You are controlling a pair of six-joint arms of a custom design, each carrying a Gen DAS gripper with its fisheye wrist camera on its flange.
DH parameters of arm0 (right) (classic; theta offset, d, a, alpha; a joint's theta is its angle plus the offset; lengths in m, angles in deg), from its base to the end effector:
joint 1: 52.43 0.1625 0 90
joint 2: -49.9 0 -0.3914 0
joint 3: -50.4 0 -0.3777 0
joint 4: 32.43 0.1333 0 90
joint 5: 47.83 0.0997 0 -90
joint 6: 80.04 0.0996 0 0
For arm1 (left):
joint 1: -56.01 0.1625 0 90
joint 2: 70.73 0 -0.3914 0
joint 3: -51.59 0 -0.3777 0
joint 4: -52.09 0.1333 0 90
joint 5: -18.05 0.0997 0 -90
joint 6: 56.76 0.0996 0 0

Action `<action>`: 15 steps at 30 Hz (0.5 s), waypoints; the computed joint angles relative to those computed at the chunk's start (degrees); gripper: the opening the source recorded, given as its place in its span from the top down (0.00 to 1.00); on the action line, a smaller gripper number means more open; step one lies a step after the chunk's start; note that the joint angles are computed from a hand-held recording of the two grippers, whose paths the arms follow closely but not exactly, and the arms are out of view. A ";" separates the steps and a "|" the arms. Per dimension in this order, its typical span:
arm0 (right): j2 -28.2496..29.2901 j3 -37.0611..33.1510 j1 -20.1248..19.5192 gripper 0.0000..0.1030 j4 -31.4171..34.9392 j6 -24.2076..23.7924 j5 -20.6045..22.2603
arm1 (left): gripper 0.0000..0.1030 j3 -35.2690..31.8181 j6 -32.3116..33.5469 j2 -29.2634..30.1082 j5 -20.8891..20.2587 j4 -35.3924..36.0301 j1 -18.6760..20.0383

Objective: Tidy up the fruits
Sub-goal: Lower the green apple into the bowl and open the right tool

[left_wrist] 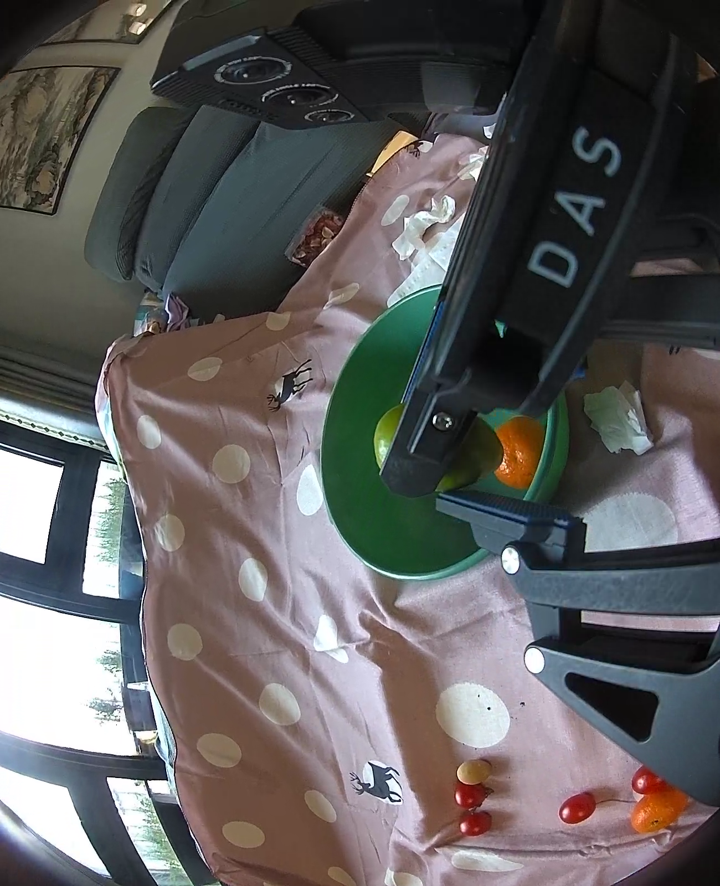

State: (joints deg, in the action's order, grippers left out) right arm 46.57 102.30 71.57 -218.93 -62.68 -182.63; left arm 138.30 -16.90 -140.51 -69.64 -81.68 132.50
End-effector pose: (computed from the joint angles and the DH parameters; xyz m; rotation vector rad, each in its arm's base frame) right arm 0.4773 -0.5947 -0.0713 -0.0887 -2.4645 1.4050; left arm -0.0138 -0.6451 0.3760 1.3000 2.6177 -0.6656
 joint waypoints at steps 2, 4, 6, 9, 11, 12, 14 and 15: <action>-0.44 0.90 -0.14 0.64 -0.34 0.69 -0.31 | 0.69 -0.12 0.09 0.26 0.14 0.65 -0.11; -0.86 1.62 -0.37 0.64 -0.45 1.45 -0.56 | 0.69 -0.24 0.13 0.54 0.11 1.15 -0.21; -1.33 2.52 -0.54 0.64 -0.73 2.09 -0.81 | 0.69 -0.34 0.14 0.81 0.04 1.62 -0.27; -1.87 3.47 -0.75 0.64 -0.80 3.08 -1.32 | 0.69 -0.62 0.11 1.25 0.00 2.44 -0.34; -2.12 3.91 -0.84 0.64 -0.65 3.71 -1.73 | 0.69 -0.92 0.06 1.62 -0.01 2.87 -0.40; -2.24 4.09 -0.90 0.64 -0.56 3.94 -1.89 | 0.69 -0.92 0.02 1.73 0.00 2.96 -0.44; -2.53 4.59 -1.04 0.64 -0.57 4.45 -2.04 | 0.69 -1.00 0.00 1.92 -0.02 3.37 -0.50; -2.66 4.86 -1.06 0.64 -0.60 4.74 -2.19 | 0.69 -1.06 -0.02 2.03 -0.02 3.54 -0.53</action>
